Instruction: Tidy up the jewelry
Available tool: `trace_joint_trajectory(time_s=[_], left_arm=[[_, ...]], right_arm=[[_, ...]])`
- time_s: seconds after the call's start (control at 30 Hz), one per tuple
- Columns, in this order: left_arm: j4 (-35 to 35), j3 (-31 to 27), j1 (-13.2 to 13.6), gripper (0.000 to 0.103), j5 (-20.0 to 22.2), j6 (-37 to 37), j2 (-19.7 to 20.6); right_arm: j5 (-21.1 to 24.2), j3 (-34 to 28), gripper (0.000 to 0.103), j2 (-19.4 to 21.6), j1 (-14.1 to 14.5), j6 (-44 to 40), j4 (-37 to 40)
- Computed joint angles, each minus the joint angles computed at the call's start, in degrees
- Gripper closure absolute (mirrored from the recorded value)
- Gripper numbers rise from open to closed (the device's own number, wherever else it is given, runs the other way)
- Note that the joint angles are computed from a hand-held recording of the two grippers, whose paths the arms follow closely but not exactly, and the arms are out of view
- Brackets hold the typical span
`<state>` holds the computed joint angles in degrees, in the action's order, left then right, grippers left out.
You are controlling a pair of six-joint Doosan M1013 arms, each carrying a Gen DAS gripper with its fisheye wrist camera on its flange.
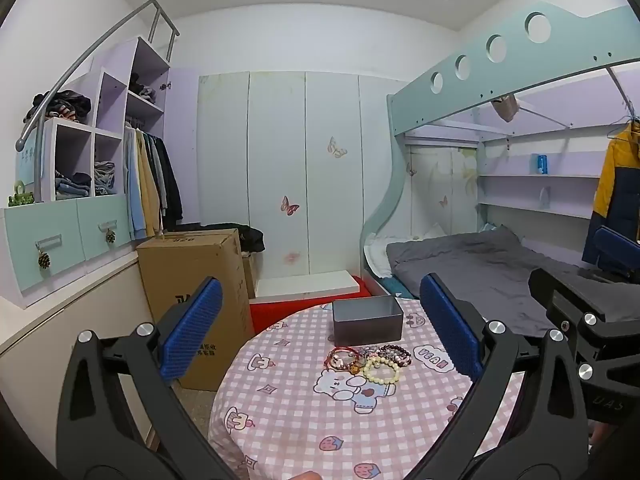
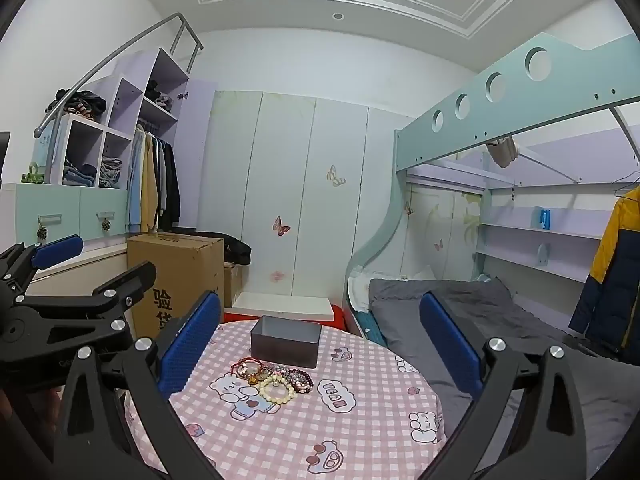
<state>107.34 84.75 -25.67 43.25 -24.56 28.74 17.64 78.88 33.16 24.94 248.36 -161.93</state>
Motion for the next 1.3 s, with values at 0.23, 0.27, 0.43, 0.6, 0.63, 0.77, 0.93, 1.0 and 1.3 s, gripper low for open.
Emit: trace_joint_trajectory(time_s=[0.23,0.27,0.43,0.6,0.63,0.77,0.93,1.0,1.3], left_arm=[[0.20,0.27,-0.13,0.006,0.21,-0.33,-0.21],[0.19,0.34,-0.18,0.006,0.28,-0.34,-0.28],[-0.02,0.37,-0.08,0.006,-0.10,-0.45,0.10],[0.42,0.97,-0.32,0.006,0.31,-1.09,-0.05],[0.63,0.72,0.33,0.006,-0.33,-1.26,0.34],[0.67,0.50,0.73,0.006,-0.84,-1.33,0.67],[-0.40,0.48,0.65,0.006,-1.02,-0.25,0.29],[-0.37,0.55,0.67,0.006,-1.03,-0.38,0.28],[-0.02,0.80,0.73,0.006,-1.10,-0.86,0.38]], right_arm=[[0.46,-0.13,0.007,0.12,0.10,-1.00,0.88],[0.56,-0.16,0.007,0.14,0.12,-1.14,1.01],[-0.30,-0.33,0.007,-0.09,0.10,-0.93,0.82],[0.22,-0.09,0.007,0.22,0.03,-0.29,0.29],[0.32,-0.23,0.007,0.51,0.08,-0.43,0.43],[0.00,-1.24,0.007,1.21,0.16,-1.89,1.83],[0.40,-0.87,0.007,1.38,0.30,-1.91,2.07],[0.27,-0.97,0.007,1.41,0.26,-2.02,2.17],[0.01,-1.06,0.007,1.43,0.32,-2.87,2.98]])
